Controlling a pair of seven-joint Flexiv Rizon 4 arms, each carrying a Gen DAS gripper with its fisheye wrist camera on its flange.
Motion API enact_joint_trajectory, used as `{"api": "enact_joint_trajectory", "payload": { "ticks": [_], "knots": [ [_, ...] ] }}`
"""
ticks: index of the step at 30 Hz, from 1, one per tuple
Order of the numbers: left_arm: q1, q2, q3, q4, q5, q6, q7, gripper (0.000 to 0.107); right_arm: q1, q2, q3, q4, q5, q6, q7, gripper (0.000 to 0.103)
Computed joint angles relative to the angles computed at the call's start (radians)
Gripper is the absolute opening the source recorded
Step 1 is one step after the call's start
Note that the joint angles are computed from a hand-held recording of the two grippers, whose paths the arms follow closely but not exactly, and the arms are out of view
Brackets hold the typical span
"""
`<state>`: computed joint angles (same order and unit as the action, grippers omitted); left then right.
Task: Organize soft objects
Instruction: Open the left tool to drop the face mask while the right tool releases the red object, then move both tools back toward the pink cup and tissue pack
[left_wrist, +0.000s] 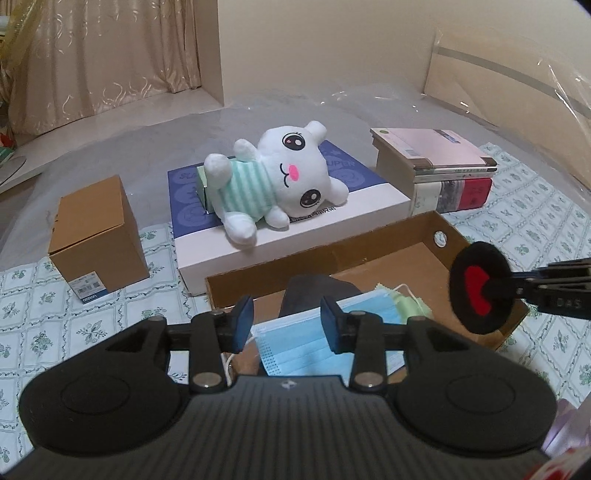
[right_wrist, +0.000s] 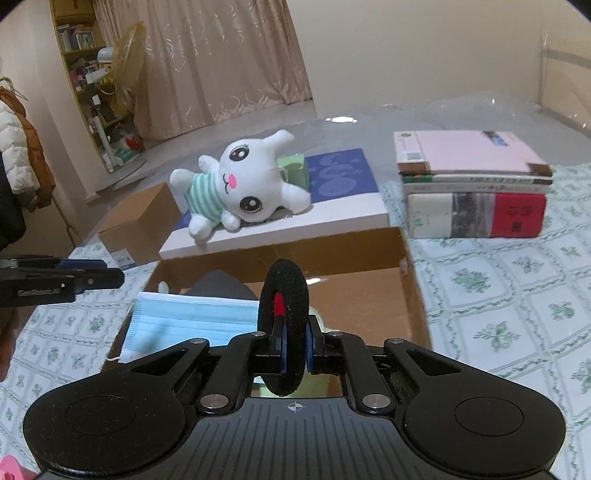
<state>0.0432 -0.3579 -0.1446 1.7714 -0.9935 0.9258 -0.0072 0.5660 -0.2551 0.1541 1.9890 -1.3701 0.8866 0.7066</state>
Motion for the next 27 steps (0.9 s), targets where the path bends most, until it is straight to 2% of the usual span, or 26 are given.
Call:
{"api": "enact_joint_trajectory", "payload": {
  "ticks": [2,4,5,6,8,14,22,27],
  "knots": [
    [0.004,0.005,0.002,0.005,0.001,-0.01,0.008,0.036,-0.009,-0.007,-0.01,0.0,-0.036,0.027,0.036,0.01],
    [0.005,0.01,0.004,0.01,-0.002,-0.016,0.014,0.036,-0.019,-0.014,-0.016,0.0,-0.058,0.053,0.061,0.023],
    [0.005,0.012,0.005,0.012,-0.002,-0.02,0.013,0.037,-0.018,-0.014,-0.015,0.001,-0.056,0.042,0.066,0.051],
    [0.006,0.014,0.008,0.012,-0.001,-0.027,0.01,0.04,-0.014,-0.01,-0.015,0.005,-0.068,0.028,0.082,0.071],
    [0.01,0.023,0.01,0.018,-0.011,-0.04,0.01,0.043,-0.011,0.001,-0.01,0.013,-0.087,0.0,0.098,0.072],
    [0.022,0.094,0.037,0.062,-0.075,-0.115,0.017,0.045,0.021,0.056,0.037,0.019,-0.022,-0.097,0.053,0.072],
    [-0.003,0.296,0.14,0.225,-0.238,-0.15,0.093,0.076,0.135,0.119,0.121,-0.04,0.027,-0.334,-0.012,0.072],
    [-0.022,0.438,0.217,0.349,-0.278,-0.154,0.123,0.08,0.234,0.114,0.165,-0.106,0.046,-0.479,-0.069,0.072]
  ]
}}
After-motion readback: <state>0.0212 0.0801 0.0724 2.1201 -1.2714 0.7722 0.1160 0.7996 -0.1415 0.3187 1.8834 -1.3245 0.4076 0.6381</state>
